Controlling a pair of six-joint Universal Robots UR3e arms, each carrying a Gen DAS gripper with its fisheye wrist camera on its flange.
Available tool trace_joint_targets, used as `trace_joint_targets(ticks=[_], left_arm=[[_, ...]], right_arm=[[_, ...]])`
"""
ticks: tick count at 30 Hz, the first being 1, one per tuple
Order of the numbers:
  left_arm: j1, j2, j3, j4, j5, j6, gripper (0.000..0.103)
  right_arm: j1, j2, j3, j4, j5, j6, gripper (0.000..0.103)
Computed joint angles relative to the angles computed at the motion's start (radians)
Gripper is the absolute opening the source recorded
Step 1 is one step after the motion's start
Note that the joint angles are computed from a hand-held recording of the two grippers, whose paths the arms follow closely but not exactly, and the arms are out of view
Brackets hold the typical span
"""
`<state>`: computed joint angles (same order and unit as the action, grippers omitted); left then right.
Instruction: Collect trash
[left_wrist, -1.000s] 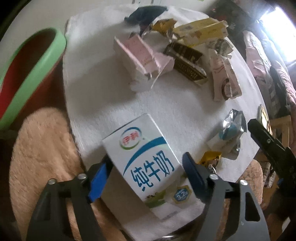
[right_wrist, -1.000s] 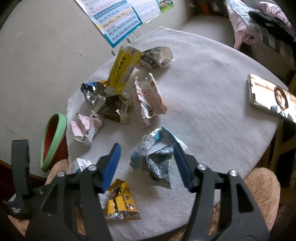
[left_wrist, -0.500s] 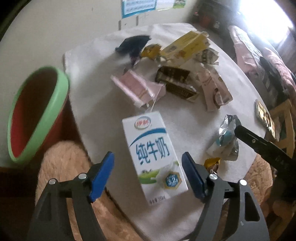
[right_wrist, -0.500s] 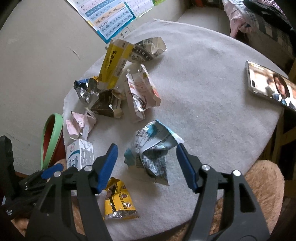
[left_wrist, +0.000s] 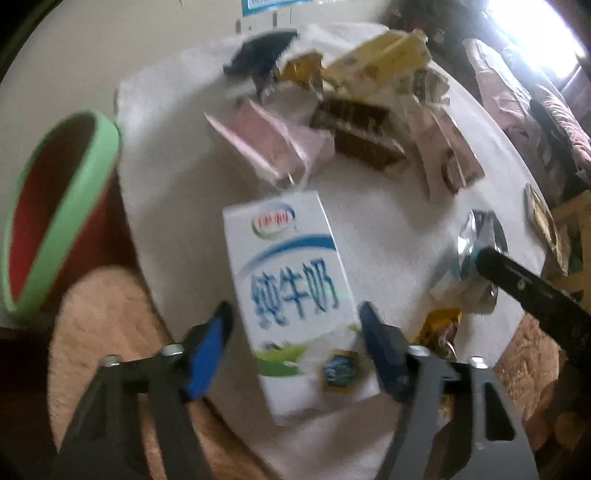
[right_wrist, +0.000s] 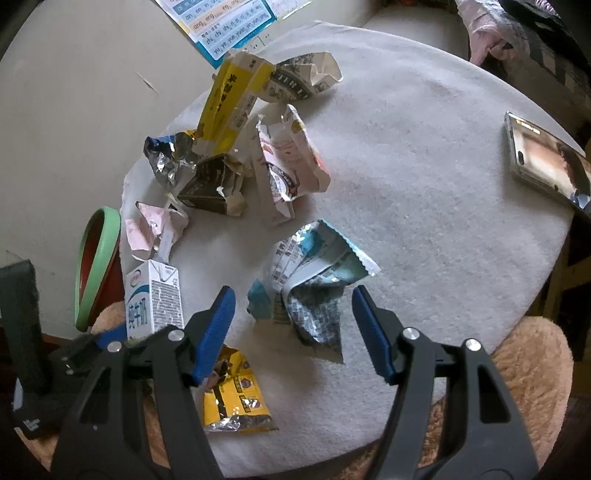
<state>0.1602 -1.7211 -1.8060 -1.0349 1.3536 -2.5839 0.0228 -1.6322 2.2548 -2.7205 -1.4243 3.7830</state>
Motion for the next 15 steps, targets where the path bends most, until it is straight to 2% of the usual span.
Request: trace_joint_targets(ticks=[2,3,4,6,7,8,15], left_arm=[[0.010,0.008,-0.005,-0.002,-0.012,0.006,0.056],[0.019,0.016,-0.001,-0.007,-0.026,0.010,0.055],[0.037,0.035,-0.001,-0.022,-0.045,0.023,0.055],[0.073,0.080,-0.001,-0.039,-0.096,0.042,0.054],[0.086,0.097,0.001,-0.043,-0.113,0.049,0.054],[0.104,0.119,0.005,-0.045,-0.138,0.055,0.054],[0.213,0.213,0.020,0.024,-0.245,0.057,0.054]], right_arm=[[-0.010,0.000,0.008,-0.006,0.014,-0.002,0.064],[-0.011,0.007,0.008,-0.014,0.019,-0.003,0.060],[-0.012,0.009,0.011,-0.022,0.024,-0.005,0.055],[-0.011,0.013,0.011,-0.028,0.031,-0.010,0.036],[-0.011,0.014,0.011,-0.030,0.034,-0.013,0.035],[-0.008,0.015,0.009,-0.029,0.036,-0.018,0.030],[0.063,-0.028,-0.052,-0.008,-0.050,-0.022,0.026]])
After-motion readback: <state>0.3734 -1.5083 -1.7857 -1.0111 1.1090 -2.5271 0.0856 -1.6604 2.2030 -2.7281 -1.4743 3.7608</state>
